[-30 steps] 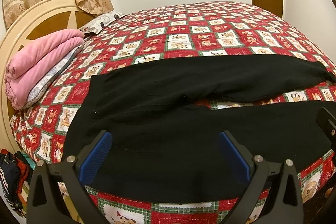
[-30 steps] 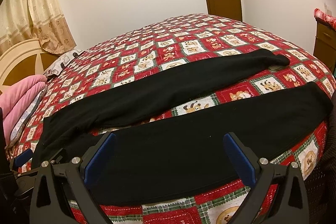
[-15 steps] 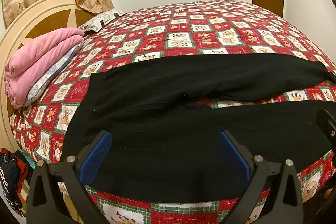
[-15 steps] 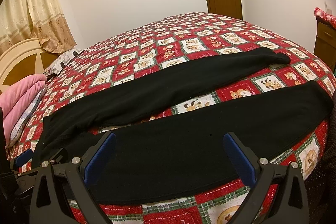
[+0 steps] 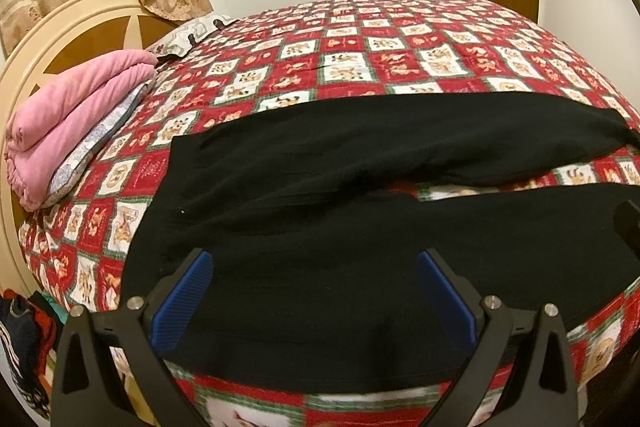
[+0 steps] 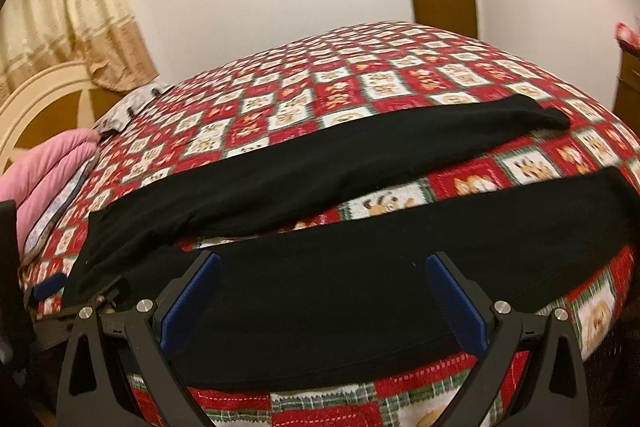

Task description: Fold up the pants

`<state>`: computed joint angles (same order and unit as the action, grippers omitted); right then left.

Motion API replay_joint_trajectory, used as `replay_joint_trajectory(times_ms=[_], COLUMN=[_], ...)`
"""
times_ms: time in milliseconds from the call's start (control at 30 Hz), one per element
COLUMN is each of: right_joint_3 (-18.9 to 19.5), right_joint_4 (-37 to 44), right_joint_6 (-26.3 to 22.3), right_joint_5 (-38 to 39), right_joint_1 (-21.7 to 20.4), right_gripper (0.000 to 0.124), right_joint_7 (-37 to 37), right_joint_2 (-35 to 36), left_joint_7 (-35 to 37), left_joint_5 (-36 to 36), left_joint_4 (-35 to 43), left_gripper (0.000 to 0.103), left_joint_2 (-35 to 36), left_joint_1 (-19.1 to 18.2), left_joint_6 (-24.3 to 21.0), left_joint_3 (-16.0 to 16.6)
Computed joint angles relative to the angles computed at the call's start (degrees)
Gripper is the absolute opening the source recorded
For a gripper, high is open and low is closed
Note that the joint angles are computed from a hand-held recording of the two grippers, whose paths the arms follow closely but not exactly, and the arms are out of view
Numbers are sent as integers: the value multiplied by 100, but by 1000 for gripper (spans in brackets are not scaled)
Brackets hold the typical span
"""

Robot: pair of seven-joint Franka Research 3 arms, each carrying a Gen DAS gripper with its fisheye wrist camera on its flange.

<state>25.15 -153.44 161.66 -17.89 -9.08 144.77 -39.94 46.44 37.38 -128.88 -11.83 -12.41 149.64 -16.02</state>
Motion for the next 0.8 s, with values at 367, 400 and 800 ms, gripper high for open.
replay_joint_trajectory(times_ms=[367,400,800], right_joint_3=[-1570,-1703,-2248], right_joint_4=[1971,2297,5737], right_joint_6=[234,167,-1246], right_joint_5=[793,951,2413], right_joint_1=[1392,1552,2302], right_gripper=[102,101,83], right_joint_7=[-2949,-3324,-6070], right_joint_2=[2518,2808,5752], left_joint_7=[1206,1214,1245], left_joint_5=[-1209,-1275,-1628], left_joint_4=[1002,1112,1855], left_gripper=[103,103,103], left_joint_2=[802,893,1803], left_joint_1=[402,433,494], left_joint_6=[-290,-347,-455], left_joint_3=[599,609,679])
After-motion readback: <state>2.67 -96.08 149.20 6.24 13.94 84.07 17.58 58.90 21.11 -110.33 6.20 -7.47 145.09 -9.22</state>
